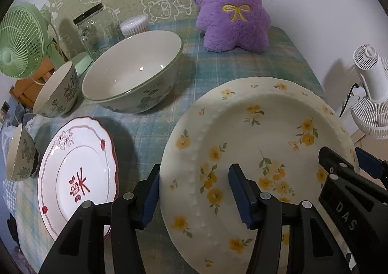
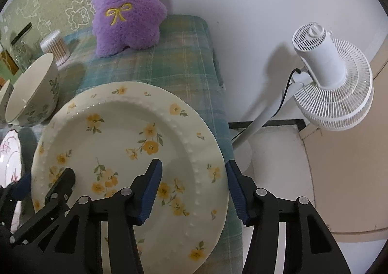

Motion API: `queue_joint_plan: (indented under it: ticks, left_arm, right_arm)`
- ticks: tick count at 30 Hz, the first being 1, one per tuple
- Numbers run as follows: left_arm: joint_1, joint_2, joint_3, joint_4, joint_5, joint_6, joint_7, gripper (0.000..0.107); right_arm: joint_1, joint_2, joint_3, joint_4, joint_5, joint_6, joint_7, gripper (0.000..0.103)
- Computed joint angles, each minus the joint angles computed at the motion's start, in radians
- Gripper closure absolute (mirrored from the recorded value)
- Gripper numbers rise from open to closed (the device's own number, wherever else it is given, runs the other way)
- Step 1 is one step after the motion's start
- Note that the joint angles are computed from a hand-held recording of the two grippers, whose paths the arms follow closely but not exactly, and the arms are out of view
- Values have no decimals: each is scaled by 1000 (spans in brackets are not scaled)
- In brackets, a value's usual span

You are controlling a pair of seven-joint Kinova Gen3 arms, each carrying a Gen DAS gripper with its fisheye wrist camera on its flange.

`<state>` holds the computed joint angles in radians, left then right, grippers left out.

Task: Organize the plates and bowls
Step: 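Lift the second yellow-flower plate with both grippers toward the first plate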

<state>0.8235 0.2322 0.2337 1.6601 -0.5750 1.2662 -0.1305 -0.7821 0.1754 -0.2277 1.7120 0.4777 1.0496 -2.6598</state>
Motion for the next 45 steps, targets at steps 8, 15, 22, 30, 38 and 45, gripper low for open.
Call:
queue_joint_plan:
  ticks: [8, 15, 22, 30, 38, 45]
  left_arm:
    - [-21, -21, 1, 24, 25, -28, -3, 51]
    - [-14, -12, 6, 17, 8, -11, 4, 51]
    - [-5, -22, 11, 5, 7, 26, -3, 51]
    - [-2, -62, 35, 27, 24, 35, 8, 51]
    - [13, -111, 74, 36, -2, 83, 32, 51]
    - [28, -154, 118, 49, -9, 134, 61, 51]
  right_arm:
    - [-8, 1, -4, 15, 21, -18, 4, 45]
    - [-10, 8, 2, 7, 16, -9, 9, 48]
    - [-31, -1, -7, -3, 35, 26, -10, 53]
    - [-58, -32, -34, 4, 60, 73, -61, 54]
    - [-89, -62, -70, -4, 77, 133, -121, 54]
    - [-135, -80, -111, -16, 82, 198, -197, 54]
